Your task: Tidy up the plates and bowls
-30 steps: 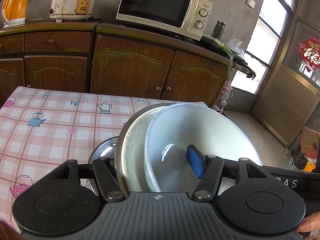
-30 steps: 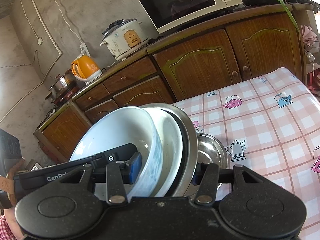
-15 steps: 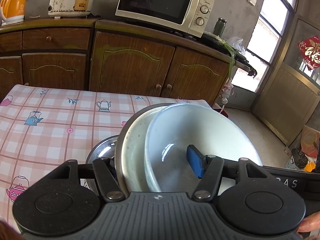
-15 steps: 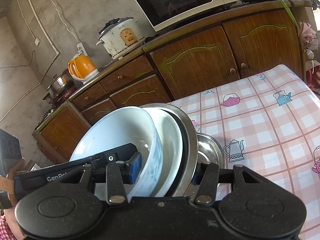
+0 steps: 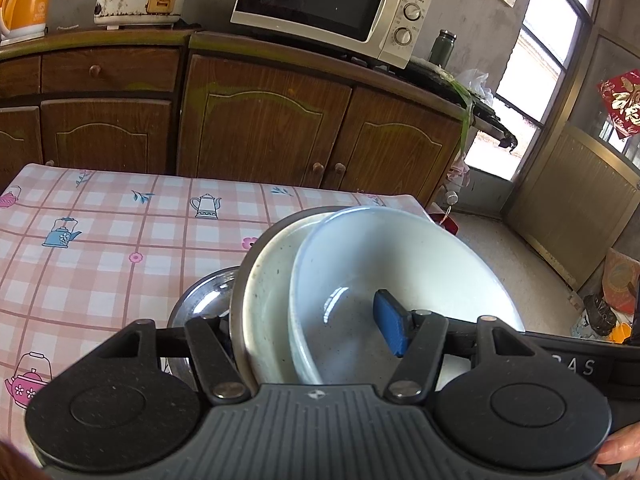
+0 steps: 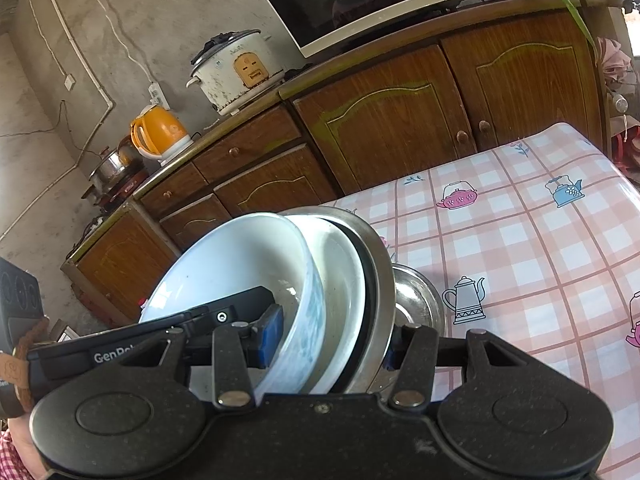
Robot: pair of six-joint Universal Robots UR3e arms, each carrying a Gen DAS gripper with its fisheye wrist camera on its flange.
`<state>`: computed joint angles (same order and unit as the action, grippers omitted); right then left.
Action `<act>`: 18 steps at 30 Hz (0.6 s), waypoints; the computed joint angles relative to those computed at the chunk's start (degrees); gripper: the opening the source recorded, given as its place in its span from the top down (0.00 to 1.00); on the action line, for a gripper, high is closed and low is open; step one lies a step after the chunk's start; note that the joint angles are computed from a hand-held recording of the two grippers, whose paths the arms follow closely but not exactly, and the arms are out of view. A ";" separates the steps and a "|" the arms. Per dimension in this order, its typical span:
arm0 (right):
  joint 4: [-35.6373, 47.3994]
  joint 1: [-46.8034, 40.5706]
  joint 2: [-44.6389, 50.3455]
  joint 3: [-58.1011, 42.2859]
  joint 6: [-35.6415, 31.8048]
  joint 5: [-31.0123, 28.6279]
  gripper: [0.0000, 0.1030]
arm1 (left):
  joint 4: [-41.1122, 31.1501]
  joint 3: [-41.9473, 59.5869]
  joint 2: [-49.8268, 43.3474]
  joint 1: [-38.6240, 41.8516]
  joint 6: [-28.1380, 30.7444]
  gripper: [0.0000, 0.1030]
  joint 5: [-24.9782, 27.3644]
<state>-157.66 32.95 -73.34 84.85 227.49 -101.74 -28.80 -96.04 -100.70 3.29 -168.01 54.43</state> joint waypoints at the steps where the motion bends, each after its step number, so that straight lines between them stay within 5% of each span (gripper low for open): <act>1: 0.00 -0.09 0.07 -0.01 0.03 0.09 0.43 | 0.05 0.20 -0.28 -0.09 -0.06 0.39 0.08; 18: -0.44 -1.66 0.57 0.92 0.25 2.01 0.43 | -0.92 3.38 -3.74 -1.30 -0.41 0.39 1.28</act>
